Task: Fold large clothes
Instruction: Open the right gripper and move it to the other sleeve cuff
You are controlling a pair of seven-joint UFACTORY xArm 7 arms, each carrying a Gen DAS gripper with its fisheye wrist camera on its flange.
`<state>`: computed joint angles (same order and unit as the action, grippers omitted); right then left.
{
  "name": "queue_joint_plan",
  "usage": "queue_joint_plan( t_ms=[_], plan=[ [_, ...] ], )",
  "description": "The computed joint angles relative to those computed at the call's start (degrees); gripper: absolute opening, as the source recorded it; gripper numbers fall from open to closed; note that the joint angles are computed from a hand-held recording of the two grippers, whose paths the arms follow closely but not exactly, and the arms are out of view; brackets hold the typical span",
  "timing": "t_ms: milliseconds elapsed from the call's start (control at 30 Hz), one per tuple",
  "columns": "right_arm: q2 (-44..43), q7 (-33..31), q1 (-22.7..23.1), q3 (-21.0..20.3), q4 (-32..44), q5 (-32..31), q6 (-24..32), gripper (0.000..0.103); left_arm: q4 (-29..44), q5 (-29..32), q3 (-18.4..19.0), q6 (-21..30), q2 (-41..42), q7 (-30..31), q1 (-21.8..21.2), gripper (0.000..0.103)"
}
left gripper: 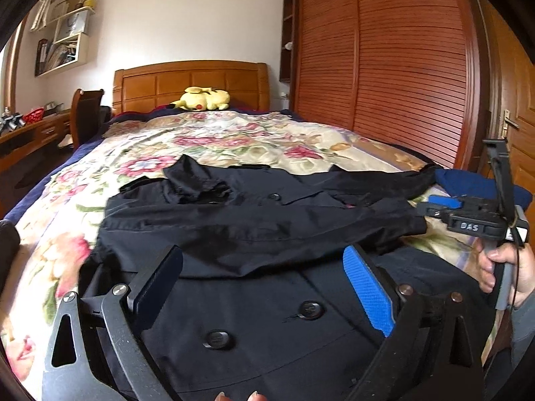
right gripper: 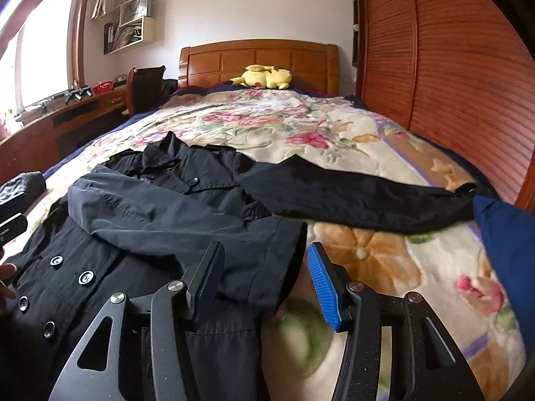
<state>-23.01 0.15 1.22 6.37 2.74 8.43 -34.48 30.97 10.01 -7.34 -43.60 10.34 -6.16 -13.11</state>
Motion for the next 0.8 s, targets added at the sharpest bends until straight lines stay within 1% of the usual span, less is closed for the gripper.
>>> queue_joint_plan(
  t_ms=[33,67,100,200,267,300,367,467,600,633,767,800],
  plan=[
    [0.8,1.9,1.9,-5.4,0.6,-5.4,0.6,0.054,0.1,-1.1,-0.2,0.0,0.2,0.7,-0.6,0.097],
    [1.4,3.2,2.8,-8.4,1.1,-8.4,0.7,0.054,0.1,-1.7,-0.3,0.0,0.3,1.3,-1.0,0.097],
    [2.0,4.2,2.9,-10.0,1.5,-10.3,1.1,0.054,0.2,-1.8,-0.3,0.1,0.4,1.6,-1.2,0.097],
    [3.2,8.3,4.4,-17.3,3.0,-19.6,3.4,0.054,0.5,-2.5,-0.4,0.3,0.8,2.6,-1.7,0.097],
    [4.0,9.8,4.1,-18.5,4.4,-22.5,5.9,0.054,0.6,-2.6,-0.4,0.5,1.0,2.3,-1.7,0.097],
    [4.4,9.9,3.7,-18.2,5.0,-23.1,7.5,0.054,0.7,-2.4,-0.4,0.6,1.1,2.0,-1.5,0.097],
    [5.6,9.1,2.4,-15.2,6.4,-21.6,10.2,0.054,0.9,-2.2,-0.5,0.8,1.3,1.3,-1.3,0.097],
    [6.6,7.7,1.2,-12.8,7.7,-19.6,11.6,0.054,0.9,-2.6,-0.5,1.1,1.5,0.9,-1.4,0.097],
    [6.7,7.5,0.9,-12.6,7.8,-18.7,10.9,0.054,1.0,-2.6,-0.5,1.3,1.7,0.5,-1.3,0.097],
    [6.7,6.7,0.0,-10.1,7.3,-16.3,9.9,0.054,0.9,-2.7,-0.5,1.2,1.6,0.6,-1.4,0.097],
    [2.6,5.0,-1.4,-6.9,4.0,-11.9,7.0,0.054,0.8,-3.2,-0.4,1.0,1.7,1.4,-1.8,0.097],
    [2.2,5.3,-0.9,-7.3,3.4,-11.8,5.5,0.054,0.9,-3.0,-0.4,1.1,1.8,1.5,-1.8,0.097]
  ],
)
